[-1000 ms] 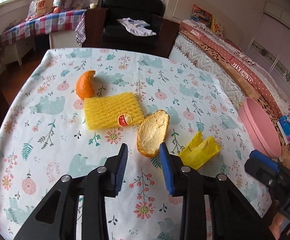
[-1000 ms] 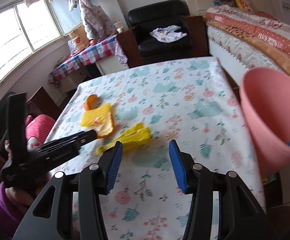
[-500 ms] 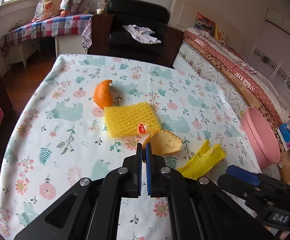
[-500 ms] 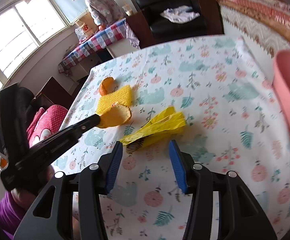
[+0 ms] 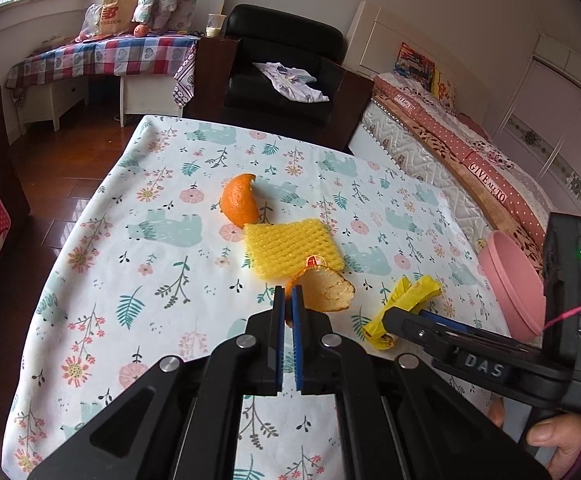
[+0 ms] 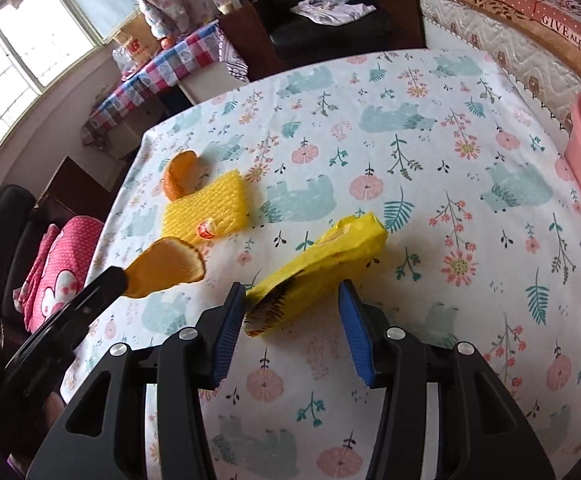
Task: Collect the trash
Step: 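Grasp bread slice with left gripper while right gripper grasps yellow plastic bag, then carry bread slice and yellow bag into the pink bucket and open both grippers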
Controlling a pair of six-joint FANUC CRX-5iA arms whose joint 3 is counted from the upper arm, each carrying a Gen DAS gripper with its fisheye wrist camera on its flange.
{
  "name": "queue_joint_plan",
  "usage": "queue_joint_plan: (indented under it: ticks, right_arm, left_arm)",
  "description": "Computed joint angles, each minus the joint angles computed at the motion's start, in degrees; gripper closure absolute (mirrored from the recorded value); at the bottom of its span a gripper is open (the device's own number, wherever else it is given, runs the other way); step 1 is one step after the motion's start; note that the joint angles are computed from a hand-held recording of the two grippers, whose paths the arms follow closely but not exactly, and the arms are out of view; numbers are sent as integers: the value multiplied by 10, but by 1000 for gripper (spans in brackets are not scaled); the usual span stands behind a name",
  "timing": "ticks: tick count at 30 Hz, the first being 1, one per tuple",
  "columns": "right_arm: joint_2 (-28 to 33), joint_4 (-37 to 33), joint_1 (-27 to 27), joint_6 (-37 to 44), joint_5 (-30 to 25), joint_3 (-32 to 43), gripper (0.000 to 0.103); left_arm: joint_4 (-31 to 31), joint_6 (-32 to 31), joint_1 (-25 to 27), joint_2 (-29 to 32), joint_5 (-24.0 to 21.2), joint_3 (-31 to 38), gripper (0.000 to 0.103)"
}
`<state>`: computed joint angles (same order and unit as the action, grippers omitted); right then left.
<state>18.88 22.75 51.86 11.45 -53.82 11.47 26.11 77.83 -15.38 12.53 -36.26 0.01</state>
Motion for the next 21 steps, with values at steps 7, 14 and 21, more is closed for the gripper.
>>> queue_joint_plan:
  ticks: [7,14,21]
  right_arm:
    - [-5,13,-1,-10,4,-15,88]
    - [-31,68,12,-24,-15,-50,92]
    - [-69,128,24,-60,-34,-98,92]
  left_arm:
    - [16,-10,3,-5,2,-11,100]
    - [32,-26,-1,-7,6,-14,100]
    - [37,-36,-17,0,7,3,100]
